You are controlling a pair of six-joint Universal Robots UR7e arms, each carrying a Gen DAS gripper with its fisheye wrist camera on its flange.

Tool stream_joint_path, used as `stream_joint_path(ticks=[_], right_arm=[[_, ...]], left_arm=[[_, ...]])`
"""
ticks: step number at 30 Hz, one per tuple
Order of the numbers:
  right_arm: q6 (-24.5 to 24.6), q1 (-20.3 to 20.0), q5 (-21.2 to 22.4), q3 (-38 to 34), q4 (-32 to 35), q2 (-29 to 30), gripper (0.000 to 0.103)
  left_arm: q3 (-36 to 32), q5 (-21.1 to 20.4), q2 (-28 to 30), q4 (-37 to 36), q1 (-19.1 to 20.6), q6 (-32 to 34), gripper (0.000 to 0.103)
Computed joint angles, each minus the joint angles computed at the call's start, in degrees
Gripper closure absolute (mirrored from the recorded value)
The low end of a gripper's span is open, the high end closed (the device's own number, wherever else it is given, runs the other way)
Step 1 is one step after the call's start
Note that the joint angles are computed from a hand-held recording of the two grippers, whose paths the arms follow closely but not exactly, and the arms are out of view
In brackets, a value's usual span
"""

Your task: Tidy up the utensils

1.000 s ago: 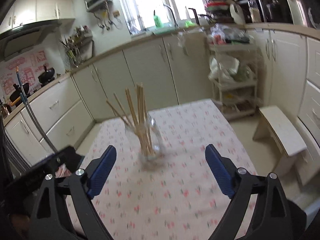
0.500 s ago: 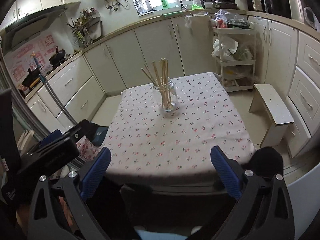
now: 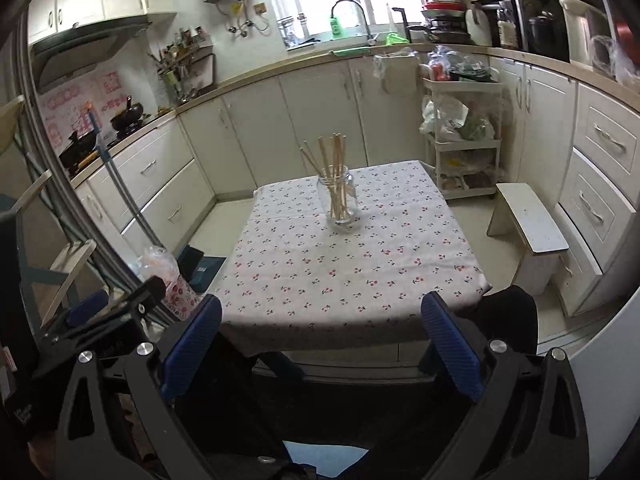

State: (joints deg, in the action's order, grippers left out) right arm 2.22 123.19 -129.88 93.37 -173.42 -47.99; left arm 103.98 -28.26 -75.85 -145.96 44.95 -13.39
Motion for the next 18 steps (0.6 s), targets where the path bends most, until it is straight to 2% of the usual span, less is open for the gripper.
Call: stream_joint_path(ticks=[9,18], right_arm=[[-0.25,-0.04,0.63,0.44,0.24,-0.64,0.007],[-0.78,0.22,0.68,0.20,-0.15,-0.57,0.007]], left_arm=[[-0.87,0.52,0.90,-2.75,-0.48,4.75,0.008],[-1.02,0.67,0.90,-3.34,-0.63,4.28,0.008]])
